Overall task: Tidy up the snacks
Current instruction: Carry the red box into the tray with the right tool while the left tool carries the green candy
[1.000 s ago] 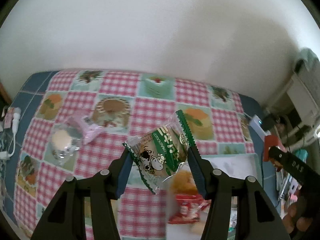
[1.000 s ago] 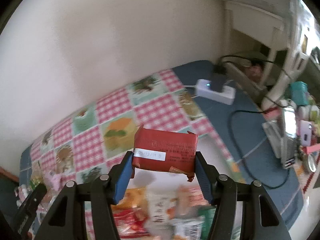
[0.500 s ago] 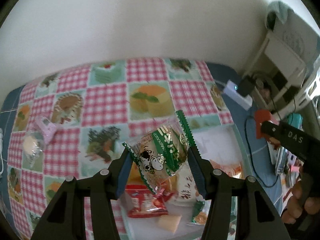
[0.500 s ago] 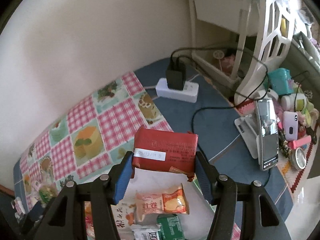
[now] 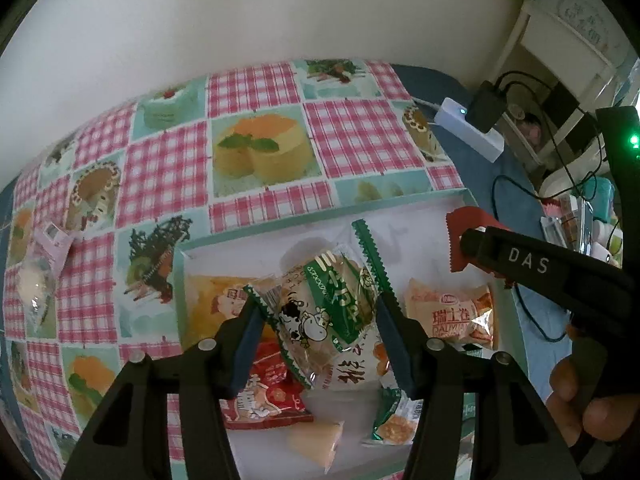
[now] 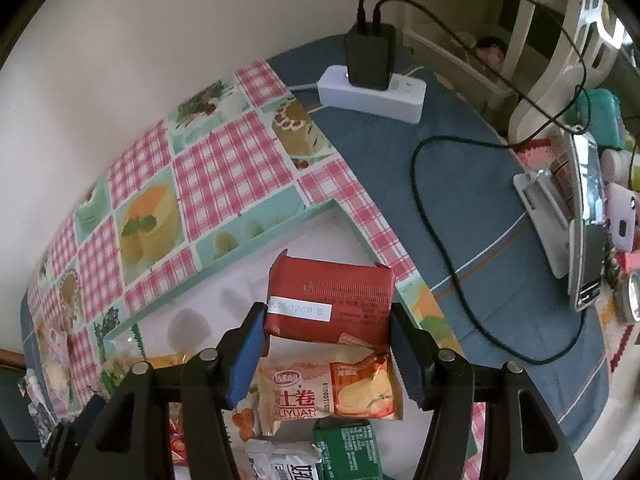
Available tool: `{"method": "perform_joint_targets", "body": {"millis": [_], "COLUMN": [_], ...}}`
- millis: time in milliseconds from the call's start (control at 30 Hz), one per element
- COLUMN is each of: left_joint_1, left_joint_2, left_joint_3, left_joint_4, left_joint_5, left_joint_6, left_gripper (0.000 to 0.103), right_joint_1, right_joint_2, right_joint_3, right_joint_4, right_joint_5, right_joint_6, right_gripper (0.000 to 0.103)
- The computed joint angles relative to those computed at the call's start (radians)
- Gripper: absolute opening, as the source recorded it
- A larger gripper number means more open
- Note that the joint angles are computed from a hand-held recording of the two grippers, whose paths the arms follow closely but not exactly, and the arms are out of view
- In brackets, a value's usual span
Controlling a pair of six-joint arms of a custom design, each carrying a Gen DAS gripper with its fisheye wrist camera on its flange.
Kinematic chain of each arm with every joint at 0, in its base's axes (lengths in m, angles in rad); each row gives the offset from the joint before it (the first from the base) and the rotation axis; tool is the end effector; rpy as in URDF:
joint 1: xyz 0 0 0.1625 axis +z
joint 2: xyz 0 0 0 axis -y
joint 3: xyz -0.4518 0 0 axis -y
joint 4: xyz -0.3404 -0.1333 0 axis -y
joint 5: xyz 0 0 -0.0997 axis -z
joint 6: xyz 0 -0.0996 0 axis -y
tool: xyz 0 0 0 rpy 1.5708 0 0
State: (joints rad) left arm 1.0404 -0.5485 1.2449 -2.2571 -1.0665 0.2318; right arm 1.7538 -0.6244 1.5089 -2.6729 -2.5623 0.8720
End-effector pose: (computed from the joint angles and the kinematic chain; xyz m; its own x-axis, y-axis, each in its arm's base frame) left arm -0.2206 -0.7348 0.0915 -0.6164 0.6333 -0.4679 0.6653 0.7368 0.1208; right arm 0.1749 -0.6707 0.1316 -0.5035 0.7853 0.3604 0.3230 0.5579 -0.7645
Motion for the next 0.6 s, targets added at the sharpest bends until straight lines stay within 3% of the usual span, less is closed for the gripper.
{"method": "perform_joint_targets", "body": {"millis": [300,500,600], "left_joint_1": [0.008,0.009,0.016], "left_joint_2": [0.006,0.007,0.012], "left_joint_3": [-0.030,-0.034,-0.048], "left_joint_4": [0.048,0.044,0.040], "left_joint_5": [-0.035,-0.016,0.008], "left_joint_6": [-0.028,-0.036,-0.056], "left_gripper": [0.065,0.072,0.082], "right_joint_1": [-0.007,-0.002,0.001], "right_joint_2": [-0.005,-0.003,-0.002], "right_joint_3": [0.001,-0.003,-0.006], "right_joint_4": [0.020,0.011,0.008], "right_joint_5": [0.014,0.010,0.000], "right_joint_6": [0.030,0.024,0.017], "right_gripper": [0.064,0.065,0.066]}}
